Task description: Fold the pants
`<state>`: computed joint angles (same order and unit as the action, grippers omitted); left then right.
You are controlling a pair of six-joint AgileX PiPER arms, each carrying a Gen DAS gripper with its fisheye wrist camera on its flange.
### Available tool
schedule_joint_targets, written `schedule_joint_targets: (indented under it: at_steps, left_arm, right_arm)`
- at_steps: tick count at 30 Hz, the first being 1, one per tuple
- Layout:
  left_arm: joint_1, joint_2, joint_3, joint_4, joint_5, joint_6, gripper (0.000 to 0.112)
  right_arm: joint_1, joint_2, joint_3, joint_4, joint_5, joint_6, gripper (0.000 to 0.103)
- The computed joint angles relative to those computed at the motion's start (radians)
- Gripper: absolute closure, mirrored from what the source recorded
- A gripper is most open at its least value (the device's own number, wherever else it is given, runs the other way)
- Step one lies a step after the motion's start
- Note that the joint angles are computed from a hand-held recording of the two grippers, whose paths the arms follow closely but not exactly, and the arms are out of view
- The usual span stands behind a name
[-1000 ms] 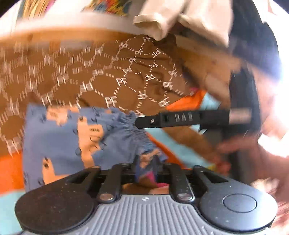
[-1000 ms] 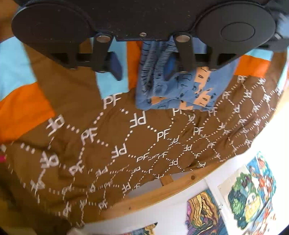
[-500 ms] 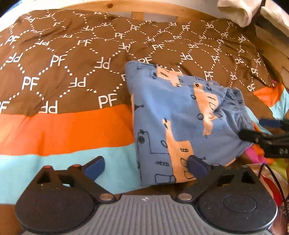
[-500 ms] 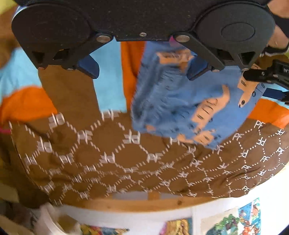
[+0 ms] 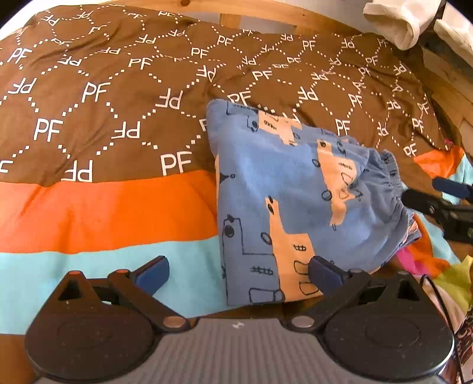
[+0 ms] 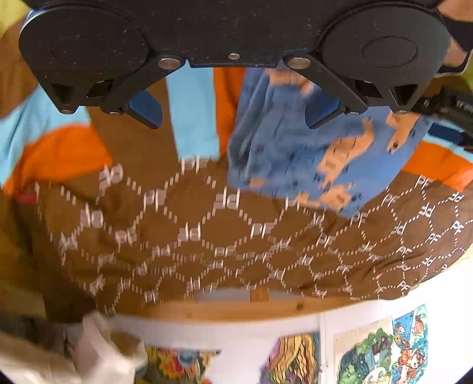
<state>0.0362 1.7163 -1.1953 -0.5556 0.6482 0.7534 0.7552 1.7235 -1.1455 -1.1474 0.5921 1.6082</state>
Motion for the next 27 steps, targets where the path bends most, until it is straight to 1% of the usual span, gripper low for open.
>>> schedule_joint_targets:
  at_steps: [3,9,10,11,13,14,16,18,20,22,23,24,25,27]
  left_arm:
    - [0.001,-0.001,0.004,-0.005,-0.009,0.003,0.010]
    - [-0.001,0.001,0.017,-0.017,-0.027,0.026,0.010]
    - [0.000,0.002,0.018,-0.023,-0.028,0.032,0.010]
    - [0.002,0.003,0.019,-0.027,-0.028,0.036,0.010]
    - [0.005,0.004,0.021,-0.034,-0.029,0.044,0.010]
    - [0.007,0.004,0.021,-0.037,-0.027,0.050,0.010]
    - [0.010,0.003,0.012,-0.028,-0.015,0.046,0.010]
    - [0.014,-0.002,-0.002,-0.017,-0.002,0.025,0.010]
    - [0.034,-0.007,-0.015,-0.065,0.009,0.045,0.010]
    - [0.056,-0.024,0.006,-0.174,-0.032,0.099,0.010]
    - [0.064,-0.029,0.024,-0.253,-0.071,0.143,0.010]
    - [0.060,-0.024,0.026,-0.297,-0.107,0.158,0.010]
    - [0.046,-0.007,0.008,-0.302,-0.139,0.142,0.010]
    - [0.017,0.040,-0.061,-0.249,-0.162,0.088,0.010]
  right_arm:
    - [-0.029,0.055,-0.081,0.035,-0.006,-0.079,0.001]
    - [-0.103,0.182,-0.254,0.177,-0.101,-0.327,0.001]
    - [-0.112,0.207,-0.287,0.211,-0.103,-0.377,0.001]
    - [-0.117,0.238,-0.327,0.242,-0.085,-0.429,0.001]
    - [-0.118,0.298,-0.411,0.272,0.000,-0.503,0.001]
    - [-0.120,0.314,-0.434,0.274,0.033,-0.507,0.001]
    - [-0.138,0.284,-0.400,0.284,0.004,-0.459,0.001]
    - [-0.139,0.228,-0.325,0.235,-0.034,-0.343,0.001]
    - [-0.120,0.187,-0.271,0.187,-0.026,-0.285,0.001]
    - [-0.086,0.152,-0.226,0.144,-0.002,-0.246,0.001]
    - [-0.072,0.137,-0.207,0.133,-0.002,-0.237,0.001]
    - [-0.059,0.124,-0.186,0.117,-0.005,-0.224,0.001]
    - [-0.049,0.117,-0.176,0.116,-0.004,-0.229,0.001]
    - [-0.030,0.118,-0.175,0.113,0.017,-0.236,0.001]
